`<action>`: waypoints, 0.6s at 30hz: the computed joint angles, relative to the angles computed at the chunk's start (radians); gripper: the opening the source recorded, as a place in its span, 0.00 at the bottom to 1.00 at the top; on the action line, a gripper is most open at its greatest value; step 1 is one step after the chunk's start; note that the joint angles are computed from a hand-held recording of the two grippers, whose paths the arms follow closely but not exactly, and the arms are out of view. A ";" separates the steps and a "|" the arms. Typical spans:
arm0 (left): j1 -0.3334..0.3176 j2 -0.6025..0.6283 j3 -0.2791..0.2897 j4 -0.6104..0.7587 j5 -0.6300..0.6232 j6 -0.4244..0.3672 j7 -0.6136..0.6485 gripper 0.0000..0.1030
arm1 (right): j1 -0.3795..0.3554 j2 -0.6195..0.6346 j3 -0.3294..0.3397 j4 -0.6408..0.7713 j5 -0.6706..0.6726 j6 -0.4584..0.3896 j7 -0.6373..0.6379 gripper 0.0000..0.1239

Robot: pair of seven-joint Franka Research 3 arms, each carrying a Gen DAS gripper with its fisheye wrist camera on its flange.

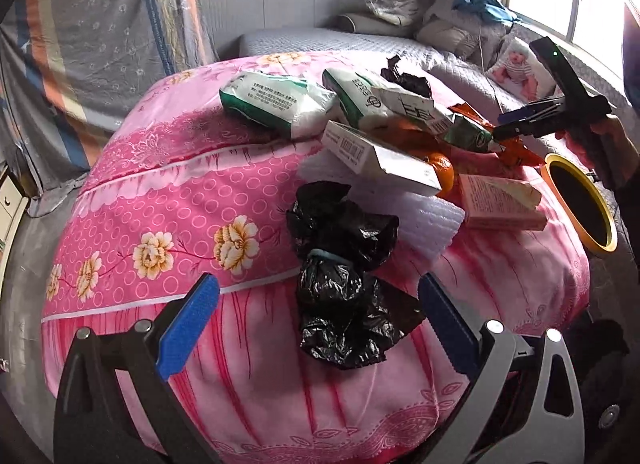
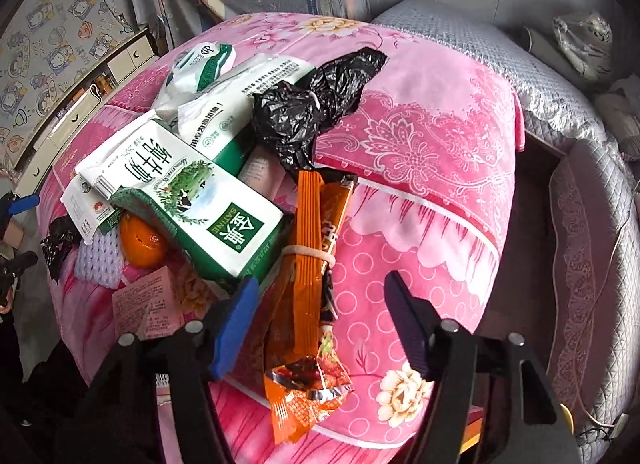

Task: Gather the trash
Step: 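Grasp the black plastic bag with the left tool while the right tool grasps the orange snack wrapper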

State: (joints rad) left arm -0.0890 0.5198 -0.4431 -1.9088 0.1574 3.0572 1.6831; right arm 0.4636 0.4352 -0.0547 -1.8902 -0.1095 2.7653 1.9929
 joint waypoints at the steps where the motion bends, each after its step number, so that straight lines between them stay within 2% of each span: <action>1: 0.038 0.015 -0.044 0.009 -0.013 -0.018 0.027 0.92 | -0.010 0.012 0.011 0.008 0.014 -0.002 -0.010 0.47; 2: 0.053 0.025 -0.062 0.019 -0.021 -0.035 0.045 0.92 | -0.015 0.021 0.017 0.014 0.027 -0.006 -0.017 0.47; 3: 0.044 0.033 -0.055 0.032 -0.020 -0.052 0.054 0.92 | -0.022 0.032 0.024 0.024 0.043 -0.018 -0.024 0.47; 5: -0.022 0.035 0.014 0.052 0.005 -0.065 0.038 0.92 | -0.040 0.057 0.039 0.047 0.084 -0.036 -0.033 0.41; 7: -0.081 0.041 0.076 0.072 0.032 -0.073 0.011 0.92 | -0.051 0.060 0.048 0.039 0.119 -0.017 -0.043 0.36; 8: -0.091 0.047 0.086 0.084 0.035 -0.082 0.004 0.92 | -0.053 0.054 0.051 0.029 0.131 -0.001 -0.047 0.27; 11: -0.074 0.072 0.064 0.118 0.013 -0.106 0.015 0.92 | -0.107 0.032 0.117 -0.003 0.227 0.040 -0.134 0.25; 14: -0.087 0.096 0.076 0.154 0.014 -0.123 0.016 0.92 | -0.080 -0.008 0.102 -0.057 0.242 0.084 -0.151 0.24; 18: -0.076 0.134 0.057 0.202 -0.009 -0.157 0.038 0.91 | -0.066 -0.087 0.093 -0.167 0.279 0.206 -0.135 0.24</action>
